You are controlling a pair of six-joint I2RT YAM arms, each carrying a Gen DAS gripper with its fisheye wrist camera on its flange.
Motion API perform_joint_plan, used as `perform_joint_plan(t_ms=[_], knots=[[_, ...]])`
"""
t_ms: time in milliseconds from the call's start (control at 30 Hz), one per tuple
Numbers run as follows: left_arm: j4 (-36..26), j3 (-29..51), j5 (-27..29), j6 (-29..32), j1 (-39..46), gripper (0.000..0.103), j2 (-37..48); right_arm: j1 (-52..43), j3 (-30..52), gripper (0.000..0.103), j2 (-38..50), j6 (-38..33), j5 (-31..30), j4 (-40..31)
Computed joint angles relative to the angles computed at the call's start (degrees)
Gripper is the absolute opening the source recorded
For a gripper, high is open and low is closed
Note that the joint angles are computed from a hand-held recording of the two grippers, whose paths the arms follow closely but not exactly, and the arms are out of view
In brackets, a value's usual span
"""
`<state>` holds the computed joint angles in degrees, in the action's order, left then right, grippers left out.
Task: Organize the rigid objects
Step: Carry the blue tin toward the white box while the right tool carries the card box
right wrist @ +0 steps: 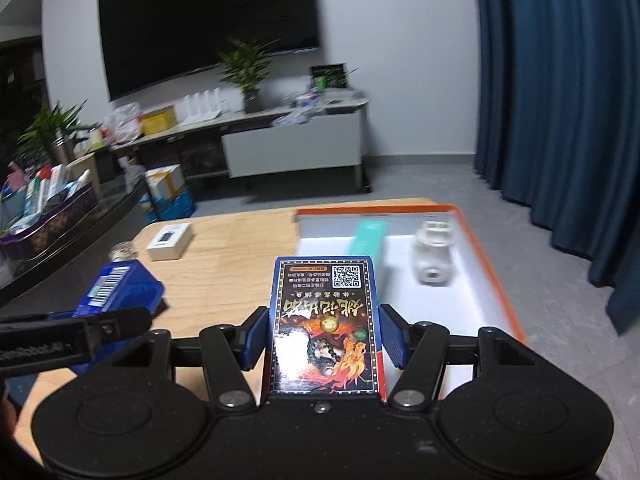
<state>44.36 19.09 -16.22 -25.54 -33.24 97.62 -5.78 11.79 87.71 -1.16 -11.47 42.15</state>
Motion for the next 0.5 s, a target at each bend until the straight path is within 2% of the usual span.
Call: perform_joint_plan(t_ms=[233, 333, 500], knots=[[0.0, 4.2, -3.4, -0.5, -6.9, 0.062, 3.7, -13.2, -5.3, 0.071, -3.0, -4.3, -7.0, 4.2], [-0.6, 6.6, -3.6, 0.1, -8.0, 0.062, 5.1, -19.0, -5.4, 0.071, -4.6, -6.1, -11.0, 2.8], [-1.7, 10.7, -3.3, 0.0, -8.1, 0.062, 6.7, -23.2, -4.3, 0.071, -5.2, -7.6, -13.9, 1.4]])
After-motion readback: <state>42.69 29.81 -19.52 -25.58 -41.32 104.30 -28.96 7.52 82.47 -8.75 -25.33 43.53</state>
